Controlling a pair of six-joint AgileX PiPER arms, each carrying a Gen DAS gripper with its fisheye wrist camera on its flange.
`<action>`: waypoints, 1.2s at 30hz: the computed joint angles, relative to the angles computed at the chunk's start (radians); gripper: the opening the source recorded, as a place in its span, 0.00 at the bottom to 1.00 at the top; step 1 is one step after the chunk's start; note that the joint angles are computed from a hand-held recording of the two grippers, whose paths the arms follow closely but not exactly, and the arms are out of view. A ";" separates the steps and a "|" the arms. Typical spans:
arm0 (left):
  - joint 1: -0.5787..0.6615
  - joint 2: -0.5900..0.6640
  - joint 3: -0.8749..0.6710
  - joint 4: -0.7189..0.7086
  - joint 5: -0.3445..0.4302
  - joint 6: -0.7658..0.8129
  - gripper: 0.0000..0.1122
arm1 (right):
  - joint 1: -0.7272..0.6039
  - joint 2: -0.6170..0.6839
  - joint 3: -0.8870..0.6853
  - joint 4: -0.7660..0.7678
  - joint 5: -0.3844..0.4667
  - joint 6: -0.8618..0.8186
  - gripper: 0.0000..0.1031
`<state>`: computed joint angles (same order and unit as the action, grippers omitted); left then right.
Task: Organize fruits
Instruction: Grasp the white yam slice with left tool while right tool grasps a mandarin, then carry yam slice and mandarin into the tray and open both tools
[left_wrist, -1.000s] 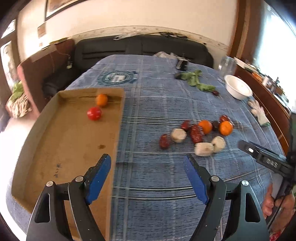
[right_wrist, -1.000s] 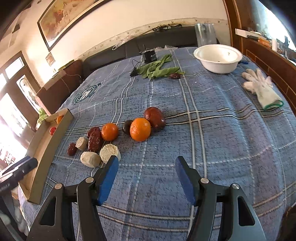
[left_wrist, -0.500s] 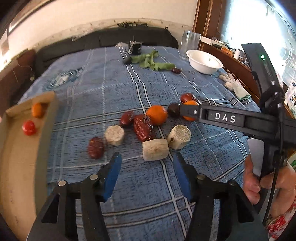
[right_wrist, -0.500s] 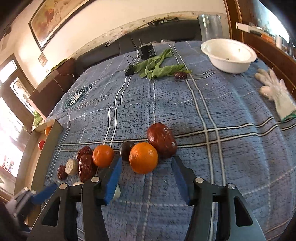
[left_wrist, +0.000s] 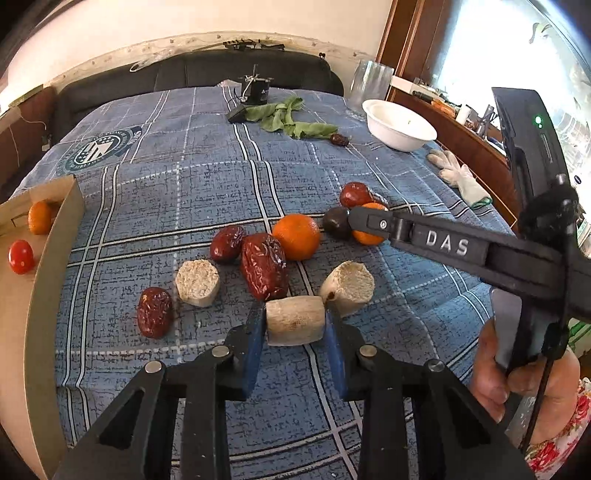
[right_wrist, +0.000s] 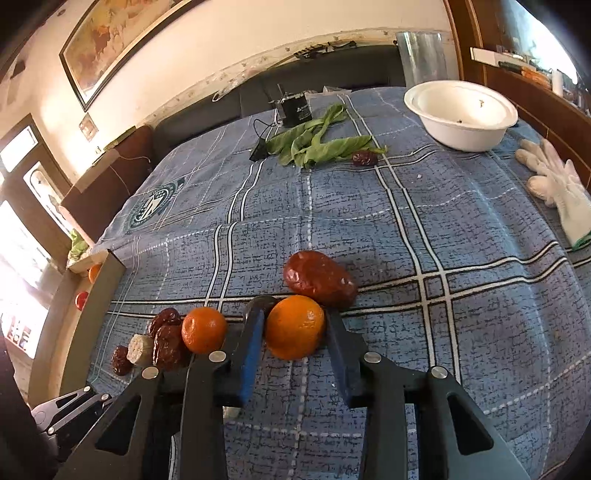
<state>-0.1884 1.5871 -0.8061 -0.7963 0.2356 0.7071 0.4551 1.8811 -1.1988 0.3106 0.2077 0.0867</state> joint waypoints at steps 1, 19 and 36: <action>0.006 -0.007 0.009 -0.059 -0.005 0.054 0.26 | 0.007 -0.005 0.006 -0.047 -0.006 0.041 0.34; 0.138 -0.170 0.142 -0.386 0.092 0.342 0.26 | 0.178 -0.253 0.163 -0.719 0.034 0.708 0.34; 0.743 -0.048 -0.311 0.259 0.443 -0.074 0.27 | 0.481 0.107 -0.471 -0.500 0.302 0.425 0.35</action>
